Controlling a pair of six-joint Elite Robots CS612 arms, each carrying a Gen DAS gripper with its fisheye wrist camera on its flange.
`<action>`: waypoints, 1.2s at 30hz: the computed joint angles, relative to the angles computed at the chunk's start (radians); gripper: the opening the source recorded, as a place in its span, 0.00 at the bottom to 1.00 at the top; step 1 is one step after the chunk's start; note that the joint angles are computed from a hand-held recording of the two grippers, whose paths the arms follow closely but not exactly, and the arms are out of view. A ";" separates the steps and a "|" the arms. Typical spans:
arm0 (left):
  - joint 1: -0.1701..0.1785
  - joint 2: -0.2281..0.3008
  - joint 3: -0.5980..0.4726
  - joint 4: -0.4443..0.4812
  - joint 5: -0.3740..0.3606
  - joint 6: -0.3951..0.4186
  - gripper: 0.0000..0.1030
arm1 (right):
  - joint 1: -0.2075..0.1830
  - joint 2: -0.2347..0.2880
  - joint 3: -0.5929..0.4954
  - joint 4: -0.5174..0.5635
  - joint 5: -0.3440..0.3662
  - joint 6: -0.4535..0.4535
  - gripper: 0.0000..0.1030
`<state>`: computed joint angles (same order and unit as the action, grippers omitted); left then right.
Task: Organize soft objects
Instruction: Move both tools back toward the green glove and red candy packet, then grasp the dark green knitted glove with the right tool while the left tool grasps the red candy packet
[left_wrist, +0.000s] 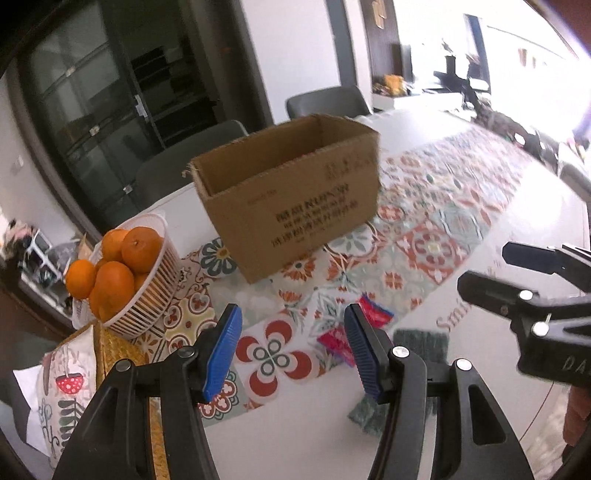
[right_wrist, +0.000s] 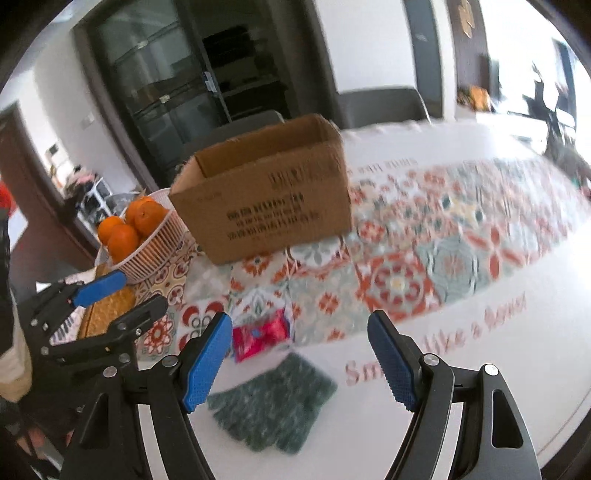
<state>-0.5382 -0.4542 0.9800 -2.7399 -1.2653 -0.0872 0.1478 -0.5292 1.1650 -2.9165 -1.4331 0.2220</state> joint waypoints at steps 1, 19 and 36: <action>-0.001 -0.001 0.004 -0.001 -0.004 0.014 0.55 | -0.001 -0.004 0.013 -0.010 0.000 0.026 0.75; 0.034 0.057 -0.059 0.069 -0.231 0.211 0.55 | 0.021 0.015 0.037 0.090 -0.033 0.269 0.74; 0.066 0.207 -0.302 0.274 -0.416 0.227 0.55 | 0.019 0.094 -0.072 0.261 0.039 0.329 0.68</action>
<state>-0.4723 -0.2475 0.6783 -2.4662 -1.6811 0.1399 0.1668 -0.4348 1.0928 -2.6558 -1.3937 0.5506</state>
